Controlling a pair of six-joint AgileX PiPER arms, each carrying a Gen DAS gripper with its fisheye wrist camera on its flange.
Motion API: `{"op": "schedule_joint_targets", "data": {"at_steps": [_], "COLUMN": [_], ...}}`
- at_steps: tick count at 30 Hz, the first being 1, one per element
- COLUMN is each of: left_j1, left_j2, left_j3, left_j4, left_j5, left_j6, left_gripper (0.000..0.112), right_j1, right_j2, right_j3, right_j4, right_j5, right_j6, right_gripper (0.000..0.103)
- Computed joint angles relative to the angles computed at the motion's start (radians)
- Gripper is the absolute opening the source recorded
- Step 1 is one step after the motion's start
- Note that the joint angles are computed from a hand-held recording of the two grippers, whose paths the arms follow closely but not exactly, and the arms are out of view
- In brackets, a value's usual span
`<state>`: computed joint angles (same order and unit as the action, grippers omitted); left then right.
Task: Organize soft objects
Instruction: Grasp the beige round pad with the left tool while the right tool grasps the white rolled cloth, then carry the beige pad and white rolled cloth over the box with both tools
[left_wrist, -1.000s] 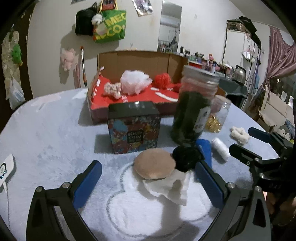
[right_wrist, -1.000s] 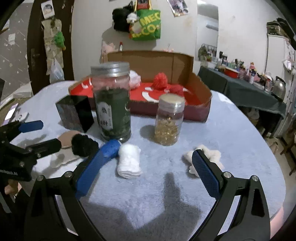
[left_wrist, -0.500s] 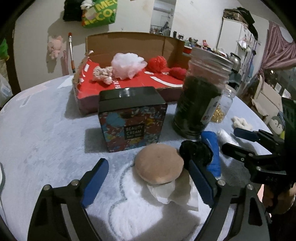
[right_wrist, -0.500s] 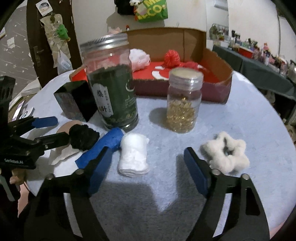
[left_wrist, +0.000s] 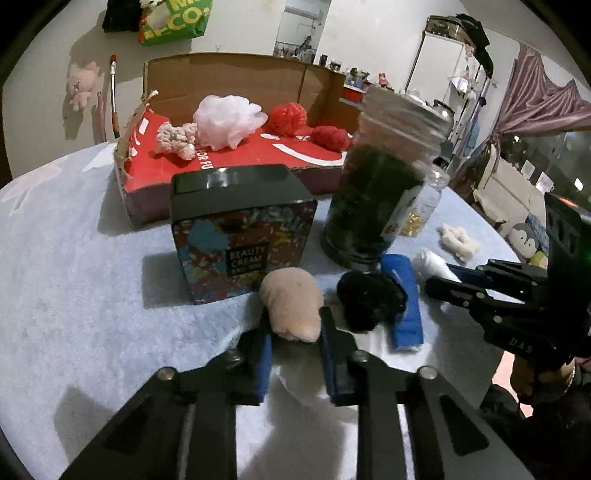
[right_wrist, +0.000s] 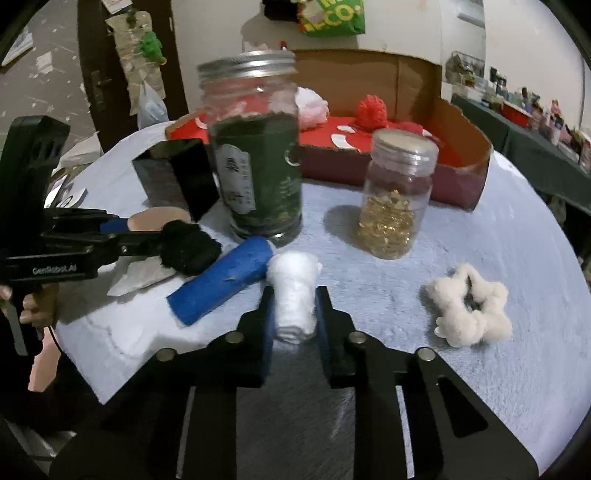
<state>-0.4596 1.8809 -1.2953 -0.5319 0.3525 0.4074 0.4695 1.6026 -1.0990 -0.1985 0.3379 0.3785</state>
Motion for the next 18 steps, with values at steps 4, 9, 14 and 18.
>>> {"op": "schedule_joint_targets", "data": {"at_steps": [4, 9, 14, 18], "left_j1": [-0.003, -0.011, -0.012, -0.003], "left_j2": [-0.031, -0.06, -0.066, -0.066], "left_j3": [0.025, 0.043, 0.043, 0.042], "left_j4": [-0.033, -0.081, -0.089, -0.059], "left_j5": [-0.008, -0.005, -0.005, 0.0], "left_j6": [0.027, 0.078, 0.082, 0.045], "left_gripper": [0.019, 0.019, 0.019, 0.019], "right_j1": [-0.002, -0.019, -0.028, -0.035], "right_j2": [-0.025, -0.029, -0.025, -0.033], "right_j3": [0.009, -0.01, -0.02, -0.013], "right_j4": [0.028, 0.113, 0.137, 0.123], "right_j5": [-0.014, -0.003, 0.005, 0.012], "right_j6": [-0.023, -0.111, -0.136, -0.122], "right_gripper": [0.017, 0.017, 0.017, 0.017]}}
